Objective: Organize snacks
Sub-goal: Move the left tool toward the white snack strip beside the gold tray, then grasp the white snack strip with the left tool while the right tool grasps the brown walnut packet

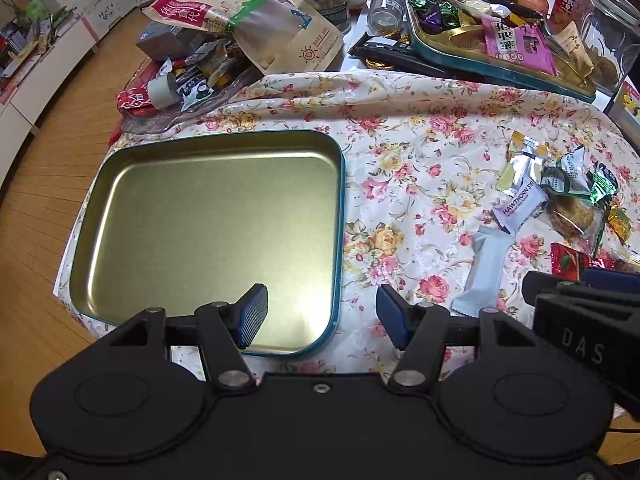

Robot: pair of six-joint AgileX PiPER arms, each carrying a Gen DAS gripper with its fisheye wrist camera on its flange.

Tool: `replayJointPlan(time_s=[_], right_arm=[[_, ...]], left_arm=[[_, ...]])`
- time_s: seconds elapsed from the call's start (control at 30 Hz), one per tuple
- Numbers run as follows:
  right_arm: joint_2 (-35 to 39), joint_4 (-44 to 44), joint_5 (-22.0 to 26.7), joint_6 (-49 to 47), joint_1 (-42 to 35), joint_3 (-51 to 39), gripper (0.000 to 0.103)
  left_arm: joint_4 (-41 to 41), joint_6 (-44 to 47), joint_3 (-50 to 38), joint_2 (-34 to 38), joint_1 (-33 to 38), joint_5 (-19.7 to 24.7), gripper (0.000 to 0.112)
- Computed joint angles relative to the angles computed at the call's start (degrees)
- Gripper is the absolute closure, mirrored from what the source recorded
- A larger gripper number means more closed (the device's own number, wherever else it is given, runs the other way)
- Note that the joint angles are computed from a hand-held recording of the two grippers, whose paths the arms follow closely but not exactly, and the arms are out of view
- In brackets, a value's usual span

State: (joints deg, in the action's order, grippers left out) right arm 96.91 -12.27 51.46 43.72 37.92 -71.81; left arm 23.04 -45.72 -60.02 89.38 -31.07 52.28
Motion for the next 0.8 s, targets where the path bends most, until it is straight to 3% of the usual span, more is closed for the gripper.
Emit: replayJointPlan(time_s=[0.2,0.43,0.63,0.8], right_arm=[[-2.47,1.51,-0.8,0.42,-4.48,1.53,0.057],[-6.87,2.99,-2.48,0.14,-13.58,6.86,0.057],[-9.41,7.21,-2.74,-3.85,-21.84,11.85,0.056],[-9.44,10.38,-3.64,-8.07,-27.05,15.15,0.056]], left_arm=[[0.19,-0.56,-3.24,1.94,-0.81,0.3,0.049],[-3.29,3.42,-7.05,6.28,-3.1,-2.95,0.049],[-6.34,6.29,-10.34,11.24,-5.67,-4.21,0.049],[-4.16,4.48,-13.28,16.09,-8.06,-3.35,0.049]])
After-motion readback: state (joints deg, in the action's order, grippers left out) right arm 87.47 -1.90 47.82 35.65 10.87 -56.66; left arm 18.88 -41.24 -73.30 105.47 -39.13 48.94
